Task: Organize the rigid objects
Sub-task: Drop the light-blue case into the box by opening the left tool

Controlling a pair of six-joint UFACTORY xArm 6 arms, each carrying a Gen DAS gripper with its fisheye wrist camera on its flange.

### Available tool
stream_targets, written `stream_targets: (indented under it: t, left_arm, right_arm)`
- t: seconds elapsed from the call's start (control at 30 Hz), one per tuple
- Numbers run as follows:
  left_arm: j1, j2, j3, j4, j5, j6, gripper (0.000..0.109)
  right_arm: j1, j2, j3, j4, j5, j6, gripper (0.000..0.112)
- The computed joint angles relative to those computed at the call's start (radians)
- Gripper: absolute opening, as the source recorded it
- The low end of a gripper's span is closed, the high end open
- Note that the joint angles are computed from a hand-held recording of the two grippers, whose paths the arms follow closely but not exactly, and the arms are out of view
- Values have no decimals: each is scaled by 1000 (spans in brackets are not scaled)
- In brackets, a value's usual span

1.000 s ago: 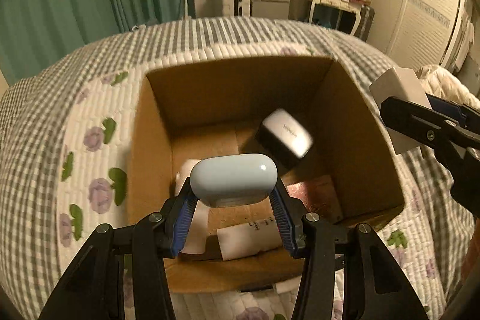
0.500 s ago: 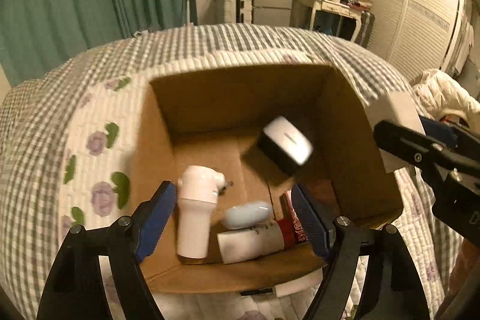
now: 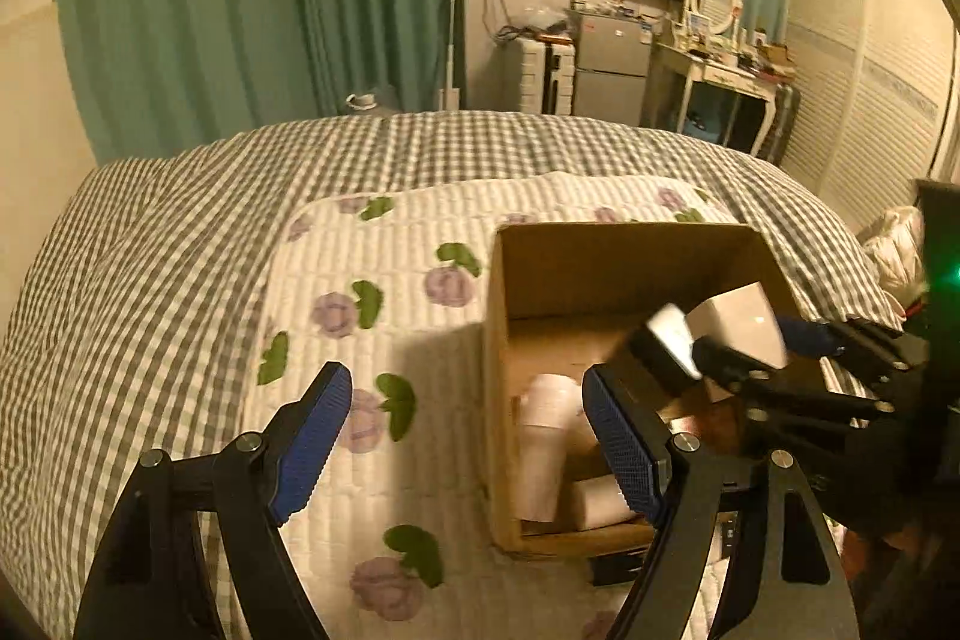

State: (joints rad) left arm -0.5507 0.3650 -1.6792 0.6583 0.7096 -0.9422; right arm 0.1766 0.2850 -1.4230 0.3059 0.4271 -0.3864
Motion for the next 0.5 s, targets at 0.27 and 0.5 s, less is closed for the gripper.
stream_targets:
  t: [0.27,0.5]
  left_arm:
    - [34,-15,60,11,-67,-24,81]
    - [10,-51,80,49,-50,-66,92]
  right_arm:
    - [15,115,-109,-94,9,109,60]
    - [10,-19,4,-163,-58,134,75]
